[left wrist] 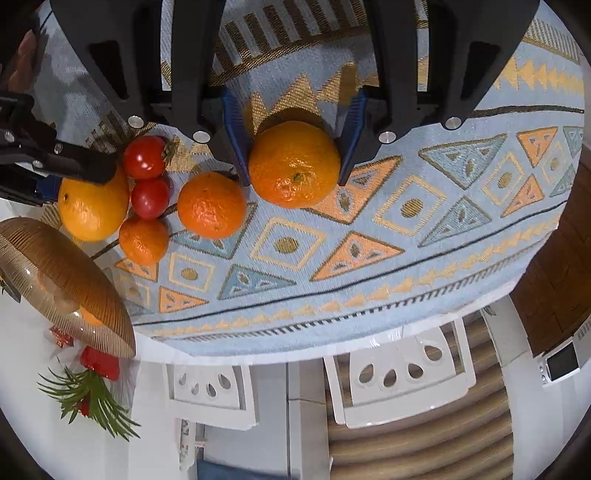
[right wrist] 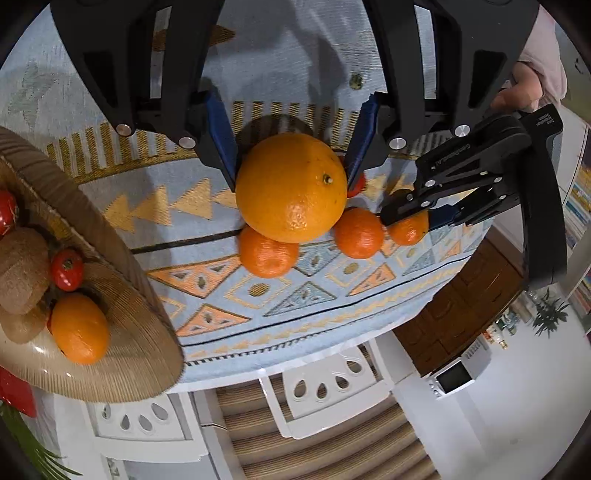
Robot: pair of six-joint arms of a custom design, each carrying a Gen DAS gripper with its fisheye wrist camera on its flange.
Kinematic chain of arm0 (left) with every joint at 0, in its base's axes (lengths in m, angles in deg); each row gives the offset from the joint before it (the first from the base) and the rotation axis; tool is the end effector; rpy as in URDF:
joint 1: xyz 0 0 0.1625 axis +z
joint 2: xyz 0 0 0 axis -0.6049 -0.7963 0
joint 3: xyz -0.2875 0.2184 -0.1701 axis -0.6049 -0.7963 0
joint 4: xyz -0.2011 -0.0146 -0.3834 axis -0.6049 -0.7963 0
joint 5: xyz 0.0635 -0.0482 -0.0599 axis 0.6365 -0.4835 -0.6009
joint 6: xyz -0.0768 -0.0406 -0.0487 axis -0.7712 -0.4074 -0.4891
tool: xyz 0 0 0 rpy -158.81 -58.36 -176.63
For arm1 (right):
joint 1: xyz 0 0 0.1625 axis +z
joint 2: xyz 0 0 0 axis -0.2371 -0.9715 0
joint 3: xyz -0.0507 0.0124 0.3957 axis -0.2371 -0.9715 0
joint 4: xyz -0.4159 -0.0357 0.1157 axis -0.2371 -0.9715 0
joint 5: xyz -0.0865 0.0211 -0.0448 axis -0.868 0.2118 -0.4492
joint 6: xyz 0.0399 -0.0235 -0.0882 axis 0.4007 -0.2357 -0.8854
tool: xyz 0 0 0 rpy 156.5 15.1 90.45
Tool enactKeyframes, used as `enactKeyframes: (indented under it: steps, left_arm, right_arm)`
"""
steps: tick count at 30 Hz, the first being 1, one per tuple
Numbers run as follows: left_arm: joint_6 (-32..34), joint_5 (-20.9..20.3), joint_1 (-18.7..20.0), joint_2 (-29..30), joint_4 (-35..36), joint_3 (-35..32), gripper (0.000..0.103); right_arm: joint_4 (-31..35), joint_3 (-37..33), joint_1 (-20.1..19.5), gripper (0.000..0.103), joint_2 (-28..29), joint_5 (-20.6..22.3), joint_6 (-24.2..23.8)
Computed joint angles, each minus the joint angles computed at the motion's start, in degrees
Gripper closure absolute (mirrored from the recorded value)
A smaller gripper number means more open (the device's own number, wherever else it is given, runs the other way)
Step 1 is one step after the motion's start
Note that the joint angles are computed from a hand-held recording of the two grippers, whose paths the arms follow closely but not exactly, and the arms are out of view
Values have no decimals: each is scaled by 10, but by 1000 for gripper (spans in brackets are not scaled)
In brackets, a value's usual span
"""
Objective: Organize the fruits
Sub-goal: 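Carry the tangerine and large orange into the amber bowl and open both grippers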
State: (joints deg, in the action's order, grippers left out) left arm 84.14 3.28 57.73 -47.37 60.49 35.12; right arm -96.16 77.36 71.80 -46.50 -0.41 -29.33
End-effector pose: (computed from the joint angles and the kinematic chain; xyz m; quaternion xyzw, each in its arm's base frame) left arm -0.3843 -0.3663 -0.0741 0.2718 0.8648 -0.2846 0.3120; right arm -0.0281 -0.3211 0.3541 0.1565 -0.9290 0.2907 0.1671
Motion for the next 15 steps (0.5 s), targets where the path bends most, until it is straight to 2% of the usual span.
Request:
enactKeyframes:
  steps: [15]
  left_arm:
    - [-12,-47,-19,-6,-12,18,59]
  right_arm:
    - [32,11,8,46,-49,59,-33]
